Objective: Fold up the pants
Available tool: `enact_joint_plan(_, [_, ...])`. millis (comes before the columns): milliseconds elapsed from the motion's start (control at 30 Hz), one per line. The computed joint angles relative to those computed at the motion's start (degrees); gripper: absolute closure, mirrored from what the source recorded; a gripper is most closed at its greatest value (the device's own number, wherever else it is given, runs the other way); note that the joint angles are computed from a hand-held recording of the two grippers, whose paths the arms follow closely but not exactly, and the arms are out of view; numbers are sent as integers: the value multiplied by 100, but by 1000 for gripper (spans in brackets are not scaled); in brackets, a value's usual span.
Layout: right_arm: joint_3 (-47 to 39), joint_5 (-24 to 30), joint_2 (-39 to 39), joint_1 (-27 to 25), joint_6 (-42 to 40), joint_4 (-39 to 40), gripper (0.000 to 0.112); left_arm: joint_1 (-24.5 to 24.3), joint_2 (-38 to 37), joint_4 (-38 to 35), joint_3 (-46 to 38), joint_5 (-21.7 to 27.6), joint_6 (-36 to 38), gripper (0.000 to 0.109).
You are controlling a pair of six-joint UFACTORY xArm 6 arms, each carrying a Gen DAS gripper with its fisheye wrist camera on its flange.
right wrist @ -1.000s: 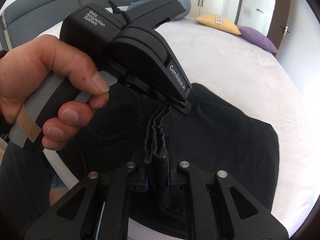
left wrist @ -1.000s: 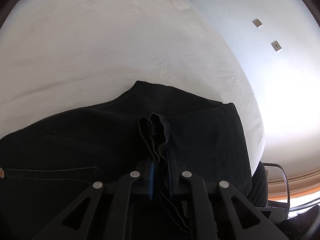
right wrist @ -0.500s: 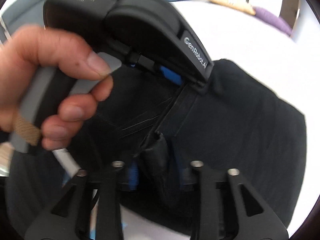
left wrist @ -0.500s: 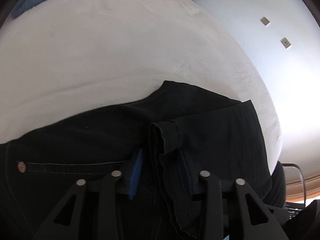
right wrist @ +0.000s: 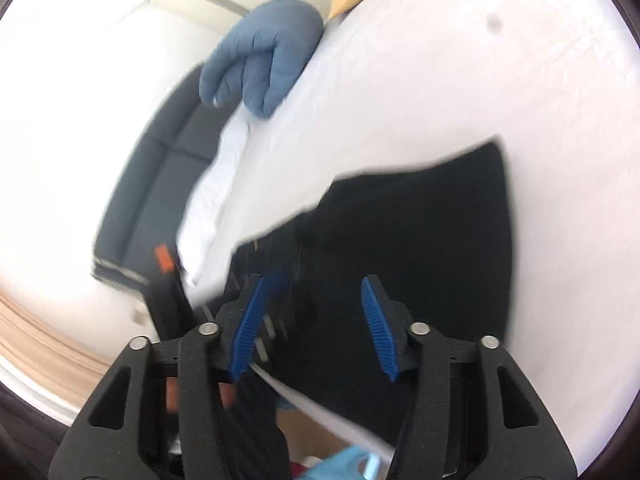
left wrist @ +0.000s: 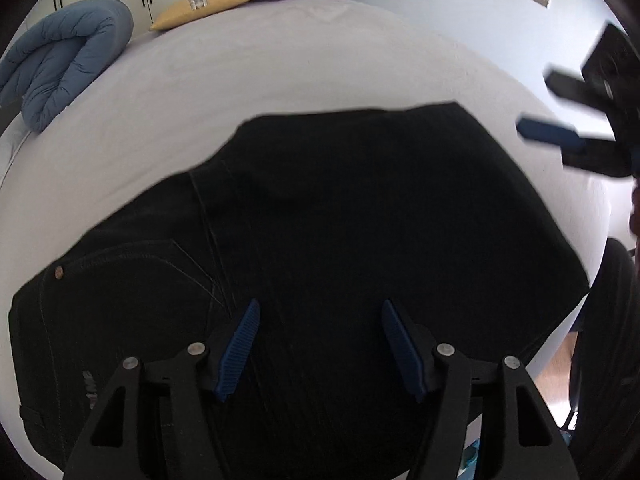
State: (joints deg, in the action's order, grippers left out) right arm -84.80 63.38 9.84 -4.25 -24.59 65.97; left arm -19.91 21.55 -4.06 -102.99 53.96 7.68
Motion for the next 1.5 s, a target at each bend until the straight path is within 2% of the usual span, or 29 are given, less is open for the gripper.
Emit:
enact_joint_plan(67, [-439, 290, 457, -209, 58, 53, 67, -28, -276, 176, 571, -540, -12, 38])
enact_joint_plan(167, [-1809, 808, 1460, -399, 565, -200, 67, 76, -272, -167, 630, -559, -117, 34])
enact_joint_plan(233, [-2560, 943, 2078, -403, 908, -464, 67, 79, -260, -81, 649, -589, -87, 31])
enact_joint_plan(300, [-2830, 1222, 2429, -508, 991, -661, 70, 75, -233, -25, 614, -567, -83, 31])
enact_joint_plan(333, [-2606, 1227, 2372, -571, 851, -581, 76, 86, -216, -59, 587, -544, -77, 31])
enact_joint_plan(433, [-1701, 1063, 1829, -470, 441, -234, 76, 132, -181, -234, 562, -572, 9, 31])
enact_joint_plan(533, [-634, 1199, 1106, -525, 43, -2, 76, 195, -217, -355, 656, -671, 179, 31])
enact_joint_plan(667, [567, 1472, 106, -531, -232, -79, 76, 193, -229, -399, 693, -722, 203, 31])
enact_joint_plan(767, [1348, 1276, -663, -364, -509, -514, 76, 184, -471, -402, 1106, -974, 189, 30])
enact_joint_plan(833, [1732, 1151, -1017, -427, -516, -453, 76, 186, -544, -442, 1245, -1088, 189, 30])
enact_joint_plan(933, [1940, 952, -1047, -424, -472, -245, 79, 179, -654, -437, 1413, -1162, 176, 29])
enact_joint_plan(1000, [1928, 892, -1102, -376, -285, -371, 79, 181, -723, -454, 1510, -1191, 183, 29])
enact_joint_plan(1067, [1822, 802, -1259, -272, -120, -377, 74, 219, -744, -565, 1515, -1191, 261, 28])
enact_joint_plan(1133, [1808, 823, -1398, -218, -482, 37, 73, 254, -808, -701, 1611, -1277, 253, 28])
enact_joint_plan(1200, [1805, 542, -1406, 9, -390, -429, 65, 257, -927, -776, 1829, -1506, 189, 26])
enact_joint_plan(1267, [1834, 393, -1230, 233, -282, -1057, 64, 261, -1112, -851, 2059, -1636, 112, 26])
enact_joint_plan(1333, [2004, 204, -1422, 273, -401, -959, 64, 340, -1371, -1090, 2261, -1614, 70, 26])
enact_joint_plan(1400, [1802, 580, -1399, 191, -184, -855, 63, 516, -1969, -1356, 2879, -2063, -154, 24])
enact_joint_plan(1500, [1726, 666, -1481, 109, -399, -140, 62, 958, -2811, -2184, 3791, -2824, -426, 6])
